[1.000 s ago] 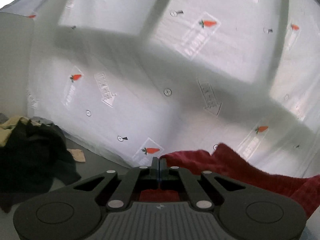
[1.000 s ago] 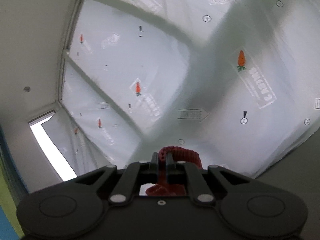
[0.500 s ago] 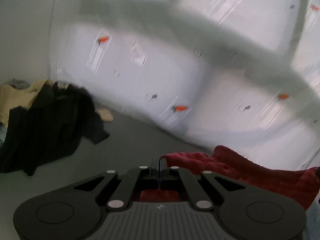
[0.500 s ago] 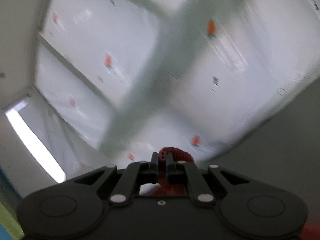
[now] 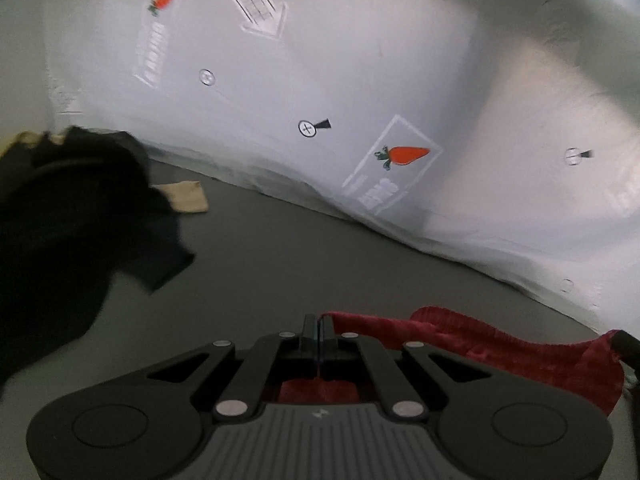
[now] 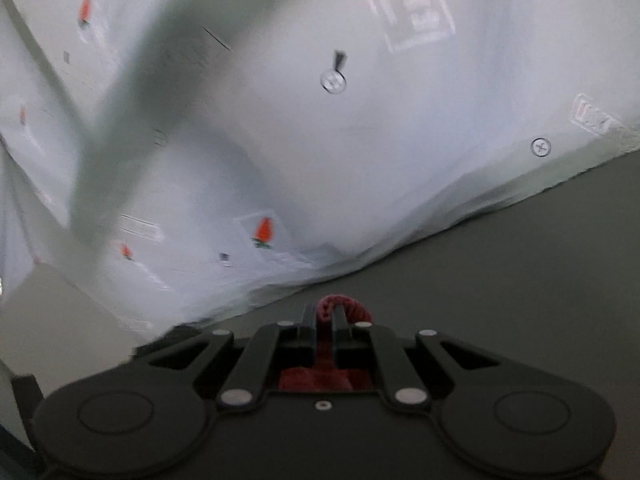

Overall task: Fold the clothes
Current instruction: 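Lift the red checked shorts out of the pile with both grippers, then lay the red shorts flat on the table and open both grippers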

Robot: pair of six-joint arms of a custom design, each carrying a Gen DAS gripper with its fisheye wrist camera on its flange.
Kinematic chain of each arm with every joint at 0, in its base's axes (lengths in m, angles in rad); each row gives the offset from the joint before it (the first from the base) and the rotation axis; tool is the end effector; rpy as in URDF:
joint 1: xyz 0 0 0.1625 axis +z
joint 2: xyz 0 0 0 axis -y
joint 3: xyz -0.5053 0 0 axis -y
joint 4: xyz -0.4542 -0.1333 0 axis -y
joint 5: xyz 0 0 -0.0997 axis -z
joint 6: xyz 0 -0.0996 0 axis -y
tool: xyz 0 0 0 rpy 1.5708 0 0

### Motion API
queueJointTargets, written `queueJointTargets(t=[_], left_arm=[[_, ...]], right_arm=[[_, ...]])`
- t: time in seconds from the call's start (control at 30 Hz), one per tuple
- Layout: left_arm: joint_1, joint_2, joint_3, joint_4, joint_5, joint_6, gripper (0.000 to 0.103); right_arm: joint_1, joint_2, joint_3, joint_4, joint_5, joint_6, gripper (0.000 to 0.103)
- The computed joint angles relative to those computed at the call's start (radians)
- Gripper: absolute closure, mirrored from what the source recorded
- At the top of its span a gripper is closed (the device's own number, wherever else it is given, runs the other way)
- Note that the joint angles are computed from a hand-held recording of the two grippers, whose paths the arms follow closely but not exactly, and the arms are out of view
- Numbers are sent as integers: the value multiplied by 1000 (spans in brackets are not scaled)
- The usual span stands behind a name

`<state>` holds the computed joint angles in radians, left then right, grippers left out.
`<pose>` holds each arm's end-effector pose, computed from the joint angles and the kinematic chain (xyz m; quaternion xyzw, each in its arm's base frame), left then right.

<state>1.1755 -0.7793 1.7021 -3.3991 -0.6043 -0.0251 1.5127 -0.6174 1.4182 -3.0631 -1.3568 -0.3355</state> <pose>-0.0862 -0.7655 0.1990 -0.0532 0.8201 -0.4660 0.3278 0.1038 -0.8746 0.1176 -0.1652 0.9215 -0.3501 0.0326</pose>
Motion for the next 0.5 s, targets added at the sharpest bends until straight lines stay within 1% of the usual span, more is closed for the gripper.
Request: queueJointTargets(t=[0.1, 0.17, 0.2, 0.27, 0.3, 0.33, 0.37, 0.4, 0.47, 0.5], left_arm=[[50, 76, -132, 7, -29, 67, 103], [80, 115, -206, 57, -41, 77, 103], [93, 129, -233, 87, -50, 71, 100], [116, 154, -278, 129, -71, 74, 98], [126, 164, -295, 139, -82, 83, 92], [136, 174, -314, 150, -93, 92, 88], [141, 182, -326, 148, -104, 114, 79], [145, 190, -338, 146, -115, 136, 71], [157, 199, -362, 168, -164, 172, 64], [161, 202, -376, 203, -189, 174, 61]], right_arm=[[-4, 98, -138, 34, -8, -16, 96], [-4, 153, -222, 71, -36, -12, 93], [-1, 181, -263, 86, -80, -27, 91], [12, 225, -316, 77, -202, -72, 79], [20, 251, -347, 72, -276, -103, 76], [22, 266, -364, 63, -311, -121, 71], [20, 276, -375, 61, -327, -125, 64], [16, 276, -377, 70, -320, -113, 60], [7, 275, -385, 110, -293, -75, 55], [5, 275, -391, 131, -289, -63, 55]])
